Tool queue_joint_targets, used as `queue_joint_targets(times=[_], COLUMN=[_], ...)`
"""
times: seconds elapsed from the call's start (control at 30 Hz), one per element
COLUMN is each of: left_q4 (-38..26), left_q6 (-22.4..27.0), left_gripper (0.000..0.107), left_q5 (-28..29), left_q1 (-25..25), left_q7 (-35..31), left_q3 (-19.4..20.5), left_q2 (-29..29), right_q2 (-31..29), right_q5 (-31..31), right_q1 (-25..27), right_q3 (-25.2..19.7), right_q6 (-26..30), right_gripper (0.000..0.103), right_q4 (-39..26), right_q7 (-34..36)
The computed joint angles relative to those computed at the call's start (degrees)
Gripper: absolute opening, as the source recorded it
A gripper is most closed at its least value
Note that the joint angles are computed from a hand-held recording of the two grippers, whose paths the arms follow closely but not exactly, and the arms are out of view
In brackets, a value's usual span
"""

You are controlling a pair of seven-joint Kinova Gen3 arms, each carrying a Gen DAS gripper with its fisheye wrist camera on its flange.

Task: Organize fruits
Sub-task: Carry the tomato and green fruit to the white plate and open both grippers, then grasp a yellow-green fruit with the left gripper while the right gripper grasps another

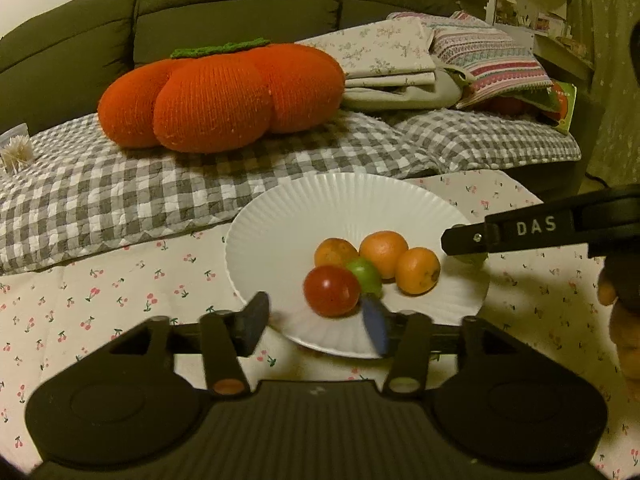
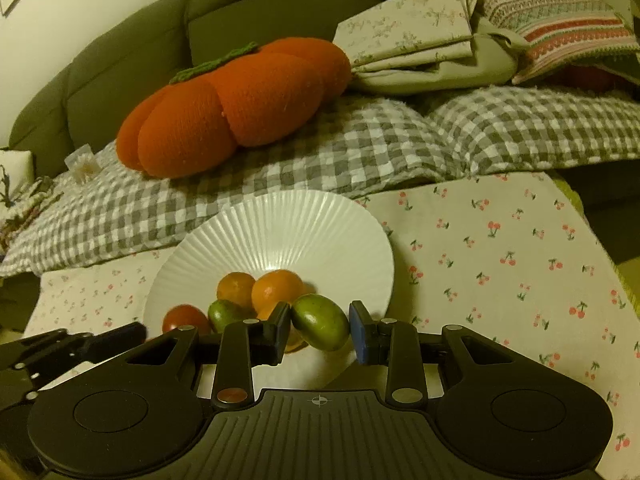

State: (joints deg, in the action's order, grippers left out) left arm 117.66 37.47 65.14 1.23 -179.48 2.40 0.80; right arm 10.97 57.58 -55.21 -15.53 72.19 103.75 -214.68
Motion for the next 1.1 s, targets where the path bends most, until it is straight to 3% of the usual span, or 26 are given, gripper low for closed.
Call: queue_joint_targets(times=[0.13, 0.2, 0.47, 1.1], left_q4=[-0.38, -0.65, -1.37, -6.04], left_q6=[0.76, 1.67, 5.29, 12.96], left_gripper=[0.054, 0.054, 0.055, 0.060], left_q5=[-0.98, -1.68, -3.16, -15.62], left_q1=[-0.26, -0.53, -1.54, -5.30], left_q7=[2.27, 3.64, 7.73, 24.74], left_q3=[-0.37, -0.59, -2.16, -6.54], left_q2=[-0.25, -0.38, -2.49, -5.46], right_q2=[-0.30, -0.06, -2.01, -5.30], right_q5=[0.41, 0.48, 0.87, -0.84], right_q1=[0.55, 0.16, 0.18, -1.37], right_q3=[0.23, 0.21, -0.94, -5.13], right_q6=[-0.55, 1.18, 2.21, 3.25], right_gripper=[0.037, 0.059, 0.060, 0.067], right_q4=[1.03, 0.99, 1.87, -0.42], right_q7=[-1.17, -2.61, -7.14, -12.19])
